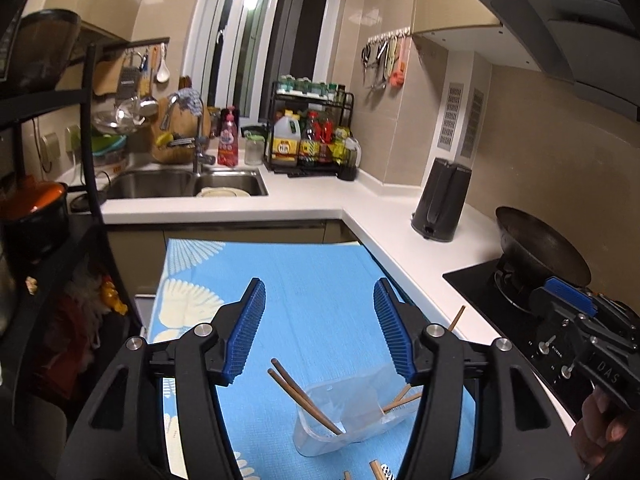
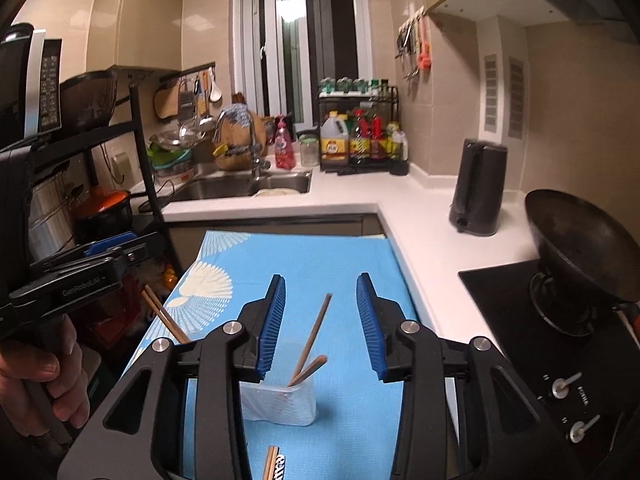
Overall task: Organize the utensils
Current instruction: 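Withdraw both open tools from the container back toward the utensils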
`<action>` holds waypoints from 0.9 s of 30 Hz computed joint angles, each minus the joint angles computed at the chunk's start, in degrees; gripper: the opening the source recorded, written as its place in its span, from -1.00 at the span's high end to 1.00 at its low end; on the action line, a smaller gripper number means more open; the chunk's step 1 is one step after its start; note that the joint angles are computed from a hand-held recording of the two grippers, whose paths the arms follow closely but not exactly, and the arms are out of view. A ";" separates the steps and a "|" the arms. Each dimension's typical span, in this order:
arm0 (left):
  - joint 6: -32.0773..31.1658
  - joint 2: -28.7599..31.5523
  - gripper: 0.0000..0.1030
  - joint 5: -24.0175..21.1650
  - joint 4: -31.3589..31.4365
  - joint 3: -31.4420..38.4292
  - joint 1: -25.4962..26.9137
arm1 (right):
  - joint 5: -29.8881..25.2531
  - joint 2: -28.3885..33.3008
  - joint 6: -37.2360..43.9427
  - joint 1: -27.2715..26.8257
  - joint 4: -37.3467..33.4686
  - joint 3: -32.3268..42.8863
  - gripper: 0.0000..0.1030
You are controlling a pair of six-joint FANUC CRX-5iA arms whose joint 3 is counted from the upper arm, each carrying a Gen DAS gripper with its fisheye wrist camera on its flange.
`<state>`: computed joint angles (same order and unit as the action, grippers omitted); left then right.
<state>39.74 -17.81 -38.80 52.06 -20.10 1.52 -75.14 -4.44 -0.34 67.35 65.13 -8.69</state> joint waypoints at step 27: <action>-10.93 -31.48 0.86 -29.35 2.84 -32.94 25.15 | -3.95 -7.68 -28.39 24.48 -4.25 -20.90 0.75</action>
